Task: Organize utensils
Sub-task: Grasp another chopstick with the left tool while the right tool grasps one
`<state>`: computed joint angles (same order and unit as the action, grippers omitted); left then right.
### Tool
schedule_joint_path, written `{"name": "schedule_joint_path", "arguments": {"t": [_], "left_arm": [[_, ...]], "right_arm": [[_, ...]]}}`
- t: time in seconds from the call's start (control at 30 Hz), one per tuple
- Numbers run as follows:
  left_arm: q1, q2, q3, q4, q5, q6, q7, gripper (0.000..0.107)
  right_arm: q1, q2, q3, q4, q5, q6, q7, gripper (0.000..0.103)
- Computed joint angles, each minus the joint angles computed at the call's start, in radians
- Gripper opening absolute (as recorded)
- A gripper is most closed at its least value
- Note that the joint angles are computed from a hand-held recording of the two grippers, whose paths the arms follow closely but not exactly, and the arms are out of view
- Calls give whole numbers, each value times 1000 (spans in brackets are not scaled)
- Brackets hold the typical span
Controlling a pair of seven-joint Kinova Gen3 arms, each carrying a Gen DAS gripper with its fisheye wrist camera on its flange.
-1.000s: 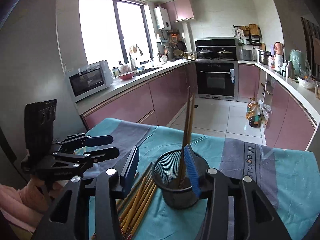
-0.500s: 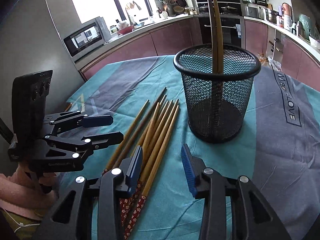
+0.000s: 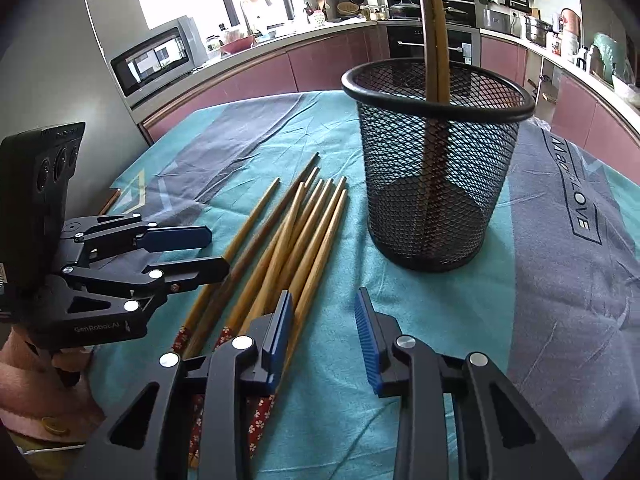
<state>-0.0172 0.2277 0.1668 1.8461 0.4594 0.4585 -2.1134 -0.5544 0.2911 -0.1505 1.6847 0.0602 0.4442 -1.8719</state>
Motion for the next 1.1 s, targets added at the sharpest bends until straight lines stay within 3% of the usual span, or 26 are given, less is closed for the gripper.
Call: {"name": "schedule_joint_path", "arguments": {"t": [0.17, 0.37, 0.5, 0.57, 0.77, 0.93, 1.1], "left_arm": [[0, 2, -5, -6, -10, 14, 2, 36], [38, 14, -23, -24, -78, 7, 57, 36], [67, 24, -38, -38, -134, -5, 124, 26], [60, 26, -31, -40, -138, -7, 136, 20], [42, 26, -15, -28, -123, -26, 150, 14], [15, 18, 3, -13, -84, -31, 135, 8], [7, 4, 4, 1, -67, -38, 120, 8]], "right_arm": [[-13, 2, 13, -9, 16, 19, -12, 29], [-105, 28, 69, -55, 159, 73, -119, 32], [-110, 38, 69, -61, 188, 68, -152, 31], [-106, 37, 68, -56, 191, 60, -164, 25], [23, 32, -19, -40, 33, 24, -54, 8], [66, 22, -38, -15, -60, -8, 12, 6], [65, 3, -34, 8, -88, -27, 44, 6]]}}
